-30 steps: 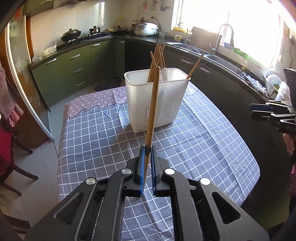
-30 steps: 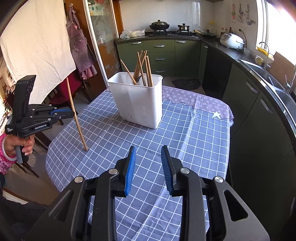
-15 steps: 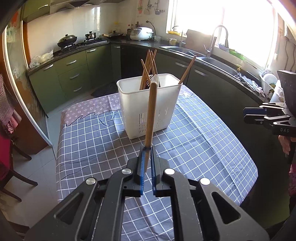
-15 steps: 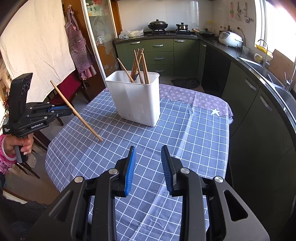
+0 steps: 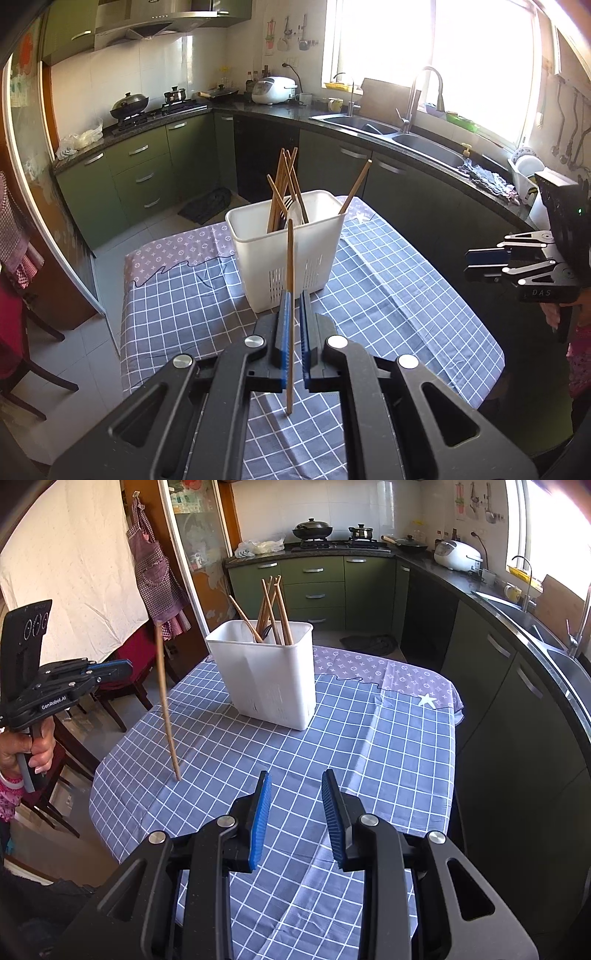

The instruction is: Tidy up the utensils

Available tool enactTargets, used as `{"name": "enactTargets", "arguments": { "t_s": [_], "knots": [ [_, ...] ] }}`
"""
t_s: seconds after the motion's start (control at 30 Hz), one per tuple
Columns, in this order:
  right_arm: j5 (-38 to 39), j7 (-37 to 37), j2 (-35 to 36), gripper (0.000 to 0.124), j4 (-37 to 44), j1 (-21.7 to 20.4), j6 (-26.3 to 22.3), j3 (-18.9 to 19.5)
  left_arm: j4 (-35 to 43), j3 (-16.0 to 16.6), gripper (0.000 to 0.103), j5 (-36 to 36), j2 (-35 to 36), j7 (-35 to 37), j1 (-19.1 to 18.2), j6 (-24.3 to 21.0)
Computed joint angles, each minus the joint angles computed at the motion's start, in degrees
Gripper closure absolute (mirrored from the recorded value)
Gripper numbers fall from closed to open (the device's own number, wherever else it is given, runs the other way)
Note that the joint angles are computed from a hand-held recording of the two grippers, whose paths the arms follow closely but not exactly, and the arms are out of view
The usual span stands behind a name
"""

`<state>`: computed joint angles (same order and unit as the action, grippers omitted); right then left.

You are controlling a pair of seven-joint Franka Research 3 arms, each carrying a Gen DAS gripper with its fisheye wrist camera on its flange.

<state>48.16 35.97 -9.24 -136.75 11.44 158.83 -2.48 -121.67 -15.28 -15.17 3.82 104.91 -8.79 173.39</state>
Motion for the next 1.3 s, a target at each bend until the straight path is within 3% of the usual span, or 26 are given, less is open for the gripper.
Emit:
{"name": "enactTargets", "arguments": {
  "t_s": [0.1, 0.2, 0.33, 0.5, 0.6, 0.8, 0.93, 1.17, 1.3],
  "knots": [
    [1.1, -0.6, 0.2, 0.095, 0.2, 0.2, -0.3, -0.2, 1.3, 0.2, 0.098, 0.8, 0.0, -0.4, -0.1, -1.6],
    [1.2, -0.9, 1.2, 0.095, 1.0, 0.5, -0.9, 0.3, 3.4, 0.3, 0.098, -0.7, 0.9, 0.0, 0.1, -5.9],
    [-0.4, -0.1, 3.0, 0.095, 2.4, 0.6, -1.7, 1.3, 6.7, 1.1, 0.094, 4.1, 4.1, -4.0, -0.4, -12.7],
    [-2.8, 2.1, 3.8, 0.095, 2.9, 0.0, -1.6, 1.9, 13.3, -1.1, 0.070, 7.4, 10.9, 2.1, -0.1, -20.6],
    [-4.4, 4.3, 3.6, 0.094, 2.5, -0.7, -0.9, 1.7, 18.6, -1.3, 0.062, 11.5, 16.1, 4.2, -1.5, -23.7],
    [-7.6, 8.1, 3.1, 0.091, 1.1, -2.1, -0.7, 1.0, 34.0, -0.4, 0.062, 18.4, 29.6, 4.4, -4.9, -32.2],
    [-8.9, 9.4, 3.4, 0.091, 0.8, -2.8, -1.0, 0.6, 39.9, -0.1, 0.065, 20.3, 34.9, 3.5, -5.7, -34.8],
    [-8.2, 9.0, 4.5, 0.091, 1.7, -3.2, -1.4, 0.5, 45.4, -0.2, 0.083, 20.7, 39.2, 2.9, -6.2, -38.7],
    [-8.7, 9.6, 4.8, 0.090, 1.8, -3.4, -1.3, 0.8, 44.9, -0.6, 0.096, 20.6, 39.2, 3.9, -5.9, -38.4]
  ]
}}
